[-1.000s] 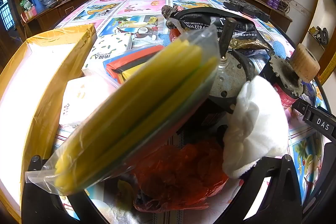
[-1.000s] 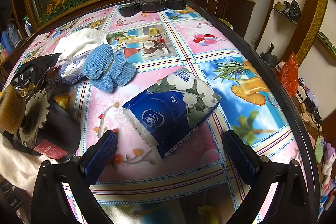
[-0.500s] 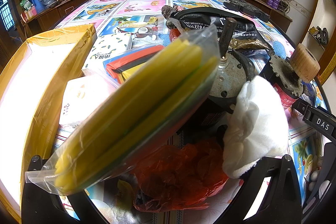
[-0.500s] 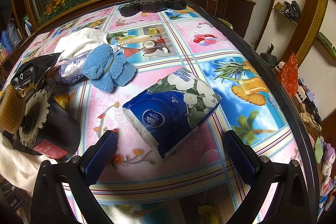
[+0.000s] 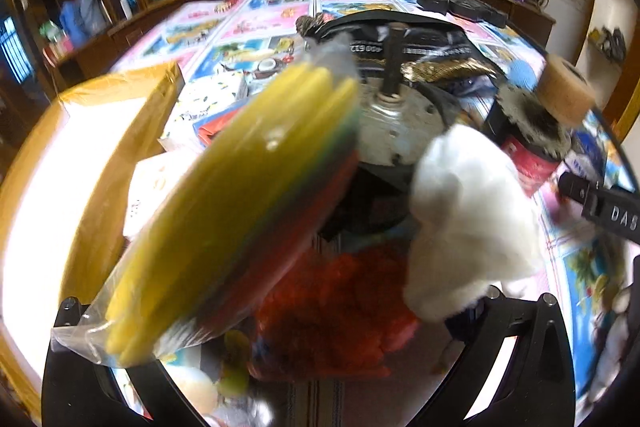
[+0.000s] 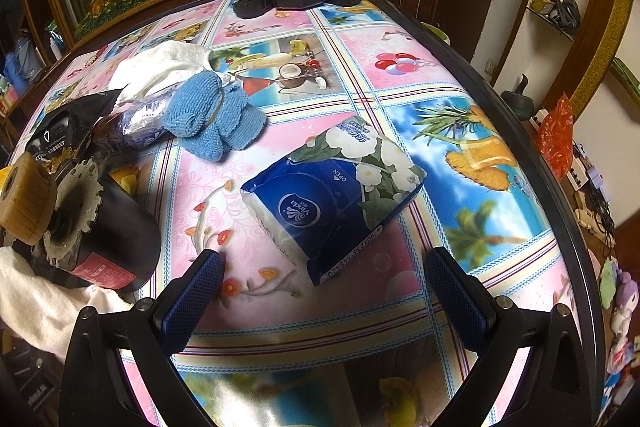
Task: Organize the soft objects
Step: 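Lift the clear bag of yellow sponges with the left tool, then carry the sponge bag toward the yellow box with left tool while right grasps white cloth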
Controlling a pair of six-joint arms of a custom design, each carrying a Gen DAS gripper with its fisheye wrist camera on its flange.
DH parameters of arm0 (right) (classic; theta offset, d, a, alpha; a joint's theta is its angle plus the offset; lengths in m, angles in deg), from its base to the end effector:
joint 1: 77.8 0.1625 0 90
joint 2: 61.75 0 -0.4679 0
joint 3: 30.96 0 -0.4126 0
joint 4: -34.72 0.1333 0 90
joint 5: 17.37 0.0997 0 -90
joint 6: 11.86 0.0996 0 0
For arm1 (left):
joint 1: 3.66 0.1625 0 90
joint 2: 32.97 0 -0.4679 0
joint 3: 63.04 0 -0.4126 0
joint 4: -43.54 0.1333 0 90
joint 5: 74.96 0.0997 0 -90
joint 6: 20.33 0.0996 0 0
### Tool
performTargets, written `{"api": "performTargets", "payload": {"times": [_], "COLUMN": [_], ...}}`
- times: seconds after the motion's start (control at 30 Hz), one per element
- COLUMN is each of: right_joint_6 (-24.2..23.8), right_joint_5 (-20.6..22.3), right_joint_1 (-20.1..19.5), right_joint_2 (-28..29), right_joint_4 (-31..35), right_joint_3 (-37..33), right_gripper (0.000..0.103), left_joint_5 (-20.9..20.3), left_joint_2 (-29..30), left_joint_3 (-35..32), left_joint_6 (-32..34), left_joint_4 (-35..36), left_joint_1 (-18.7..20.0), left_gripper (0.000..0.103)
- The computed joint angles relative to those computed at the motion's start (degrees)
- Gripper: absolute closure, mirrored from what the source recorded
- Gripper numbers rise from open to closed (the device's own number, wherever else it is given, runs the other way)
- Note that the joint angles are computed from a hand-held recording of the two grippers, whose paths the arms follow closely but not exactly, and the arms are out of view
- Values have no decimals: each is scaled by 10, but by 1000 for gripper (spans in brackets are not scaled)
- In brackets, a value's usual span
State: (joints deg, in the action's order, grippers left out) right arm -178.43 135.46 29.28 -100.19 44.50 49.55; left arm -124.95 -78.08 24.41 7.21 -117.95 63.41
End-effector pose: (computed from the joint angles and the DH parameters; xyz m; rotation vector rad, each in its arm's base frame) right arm 0.2255 -0.5819 0.0796 -0.3654 -2.0513 1.0077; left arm -0.1141 -0.7763 0.1980 0.8063 2.2363 -0.5802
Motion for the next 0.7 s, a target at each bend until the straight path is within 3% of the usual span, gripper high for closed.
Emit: {"api": "performTargets", "payload": {"times": [0.07, 0.13, 0.3, 0.37, 0.4, 0.53, 0.7], "right_joint_6": [0, -1, 1, 1, -1, -4, -4], "right_joint_5": [3, 3, 2, 0, -2, -12, -15], "right_joint_1": [1, 2, 3, 3, 3, 4, 4], "right_joint_2": [1, 2, -2, -3, -5, -16, -19], "right_joint_4": [-3, -6, -10, -11, -14, -32, -39], "right_joint_3": [1, 2, 9, 11, 13, 28, 34], "right_gripper": [1, 1, 1, 1, 1, 1, 1], "left_joint_5": [-14, -55, -57, -107, -146, -224, -204], "left_joint_2": [-6, -16, -39, -68, -89, -134, -122], "left_joint_3": [-3, -21, -30, -27, -20, -5, -36], "left_joint_6": [-14, -54, -43, -42, -34, 31, 79], "left_joint_4": [33, 100, 191, 229, 229, 172, 150], "left_joint_1": [2, 13, 20, 33, 43, 63, 64], "left_gripper": [0, 0, 0, 0, 0, 0, 0]}}
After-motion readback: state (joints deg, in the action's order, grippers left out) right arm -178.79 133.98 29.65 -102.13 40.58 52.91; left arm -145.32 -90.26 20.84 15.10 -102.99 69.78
